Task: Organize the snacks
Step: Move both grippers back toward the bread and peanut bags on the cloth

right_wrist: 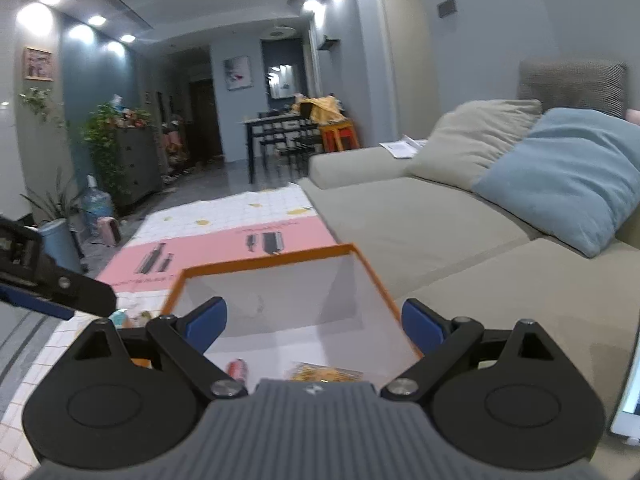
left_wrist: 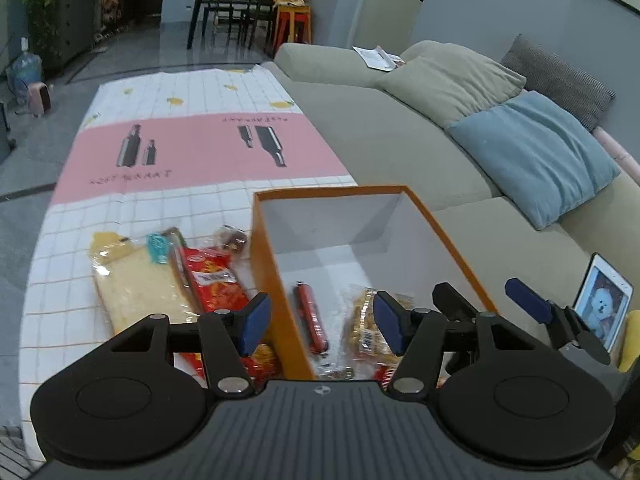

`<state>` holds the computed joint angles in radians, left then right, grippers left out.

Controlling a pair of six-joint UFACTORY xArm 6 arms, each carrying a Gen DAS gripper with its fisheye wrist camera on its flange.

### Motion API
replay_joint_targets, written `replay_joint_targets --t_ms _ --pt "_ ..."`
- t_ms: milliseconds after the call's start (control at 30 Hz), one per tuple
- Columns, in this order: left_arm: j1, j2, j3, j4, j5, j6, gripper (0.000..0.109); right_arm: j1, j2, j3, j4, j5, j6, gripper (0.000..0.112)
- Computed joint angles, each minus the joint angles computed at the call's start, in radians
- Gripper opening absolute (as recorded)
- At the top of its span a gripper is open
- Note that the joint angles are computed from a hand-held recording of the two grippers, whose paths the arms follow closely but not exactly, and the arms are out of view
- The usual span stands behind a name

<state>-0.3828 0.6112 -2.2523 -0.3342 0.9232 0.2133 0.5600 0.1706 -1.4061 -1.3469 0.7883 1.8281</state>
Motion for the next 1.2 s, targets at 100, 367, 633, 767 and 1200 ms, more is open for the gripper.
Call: replay_joint_targets --t_ms 100,367,633,767,1200 --pt "0.011 -0.035 0.053 -0.003 -0.022 0.011 0.069 0.006 -0.006 0.005 -0.054 -0.033 0.032 0.092" --pt "0.052 -0.126 0.215 0.019 -0.097 0.022 0.069 0.037 0.018 -0.032 -0.156 -0.087 0.126 0.092" --pt "0.094 -0.120 0.250 0.143 -0.157 -0.065 0.069 0.079 0.118 -0.150 -0.170 -0.118 0.005 0.092" --pt "0.111 -0.123 0.285 0.243 -0.215 -0.112 0.069 0.081 0.174 -0.215 -0.132 -0.193 -0.027 0.092" --pt "0.189 -0.012 0.167 0.249 -0.109 -0.113 0.069 0.126 0.379 -0.455 0.196 -0.221 -0.569 0.083"
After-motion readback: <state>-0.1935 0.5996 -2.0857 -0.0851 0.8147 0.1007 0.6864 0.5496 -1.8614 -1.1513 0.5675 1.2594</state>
